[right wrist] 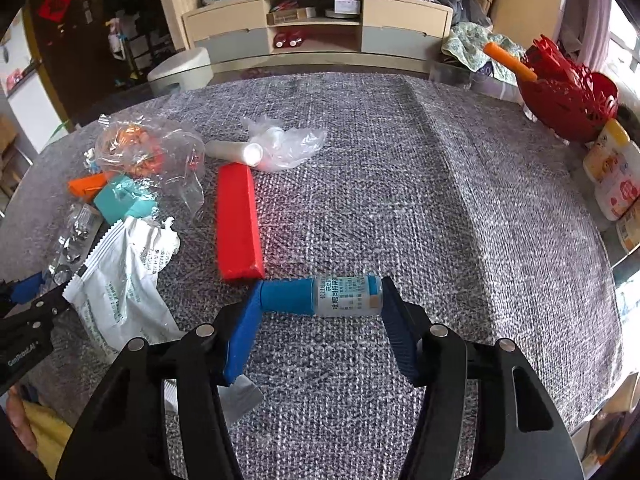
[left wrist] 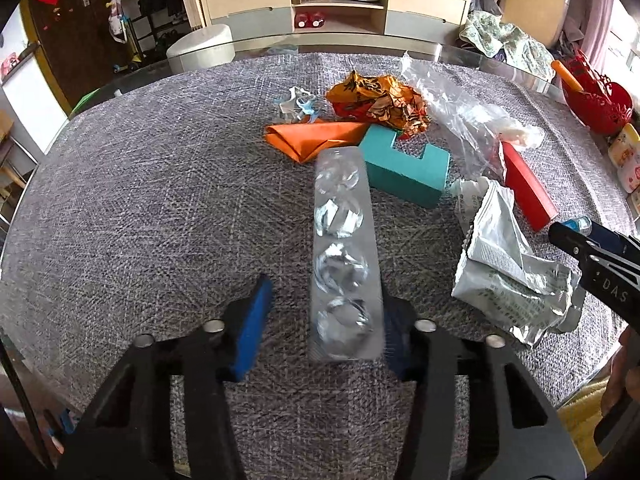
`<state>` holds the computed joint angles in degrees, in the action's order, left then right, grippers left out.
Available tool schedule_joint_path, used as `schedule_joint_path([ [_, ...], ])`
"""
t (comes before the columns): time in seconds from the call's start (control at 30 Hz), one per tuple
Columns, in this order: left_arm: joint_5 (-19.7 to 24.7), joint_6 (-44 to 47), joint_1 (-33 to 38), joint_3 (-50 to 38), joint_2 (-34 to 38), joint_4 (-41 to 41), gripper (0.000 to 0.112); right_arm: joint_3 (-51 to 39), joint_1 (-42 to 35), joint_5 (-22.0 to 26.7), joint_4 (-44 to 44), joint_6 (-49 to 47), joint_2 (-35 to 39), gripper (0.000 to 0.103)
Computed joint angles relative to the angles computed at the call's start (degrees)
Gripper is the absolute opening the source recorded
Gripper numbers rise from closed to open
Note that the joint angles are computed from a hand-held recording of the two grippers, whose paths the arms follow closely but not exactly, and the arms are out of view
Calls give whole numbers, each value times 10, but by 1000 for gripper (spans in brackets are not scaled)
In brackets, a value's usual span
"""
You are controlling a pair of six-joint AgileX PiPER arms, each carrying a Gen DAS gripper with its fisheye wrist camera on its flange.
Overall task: Collect trash
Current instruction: 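Grasp the clear blister pack with the left tool while the right tool grasps the blue-capped bottle, then carry the blister pack and bottle down to the bin and release both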
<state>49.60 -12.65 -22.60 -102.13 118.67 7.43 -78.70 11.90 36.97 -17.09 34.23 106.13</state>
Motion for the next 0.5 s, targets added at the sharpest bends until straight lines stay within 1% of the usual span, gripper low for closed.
schedule_joint_path([
  [0.03,-4,0,2,8,-5,0,35,6,0,-3,-3,5,-4,59],
  [0.07,-10,1,5,17,-11,-4,31,8,0,-3,-4,8,-5,59],
  [0.17,-26,17,14,35,-21,-24,30,27,-3,-7,-10,20,-19,59],
  [0.27,-43,23,13,51,-27,-20,29,50,-4,-10,-18,35,-36,59],
  [0.33,-56,30,16,70,-38,-31,28,66,-2,-13,-23,44,-50,59],
  [0.5,-68,45,23,117,-75,-63,28,105,14,-12,-34,60,-99,59],
])
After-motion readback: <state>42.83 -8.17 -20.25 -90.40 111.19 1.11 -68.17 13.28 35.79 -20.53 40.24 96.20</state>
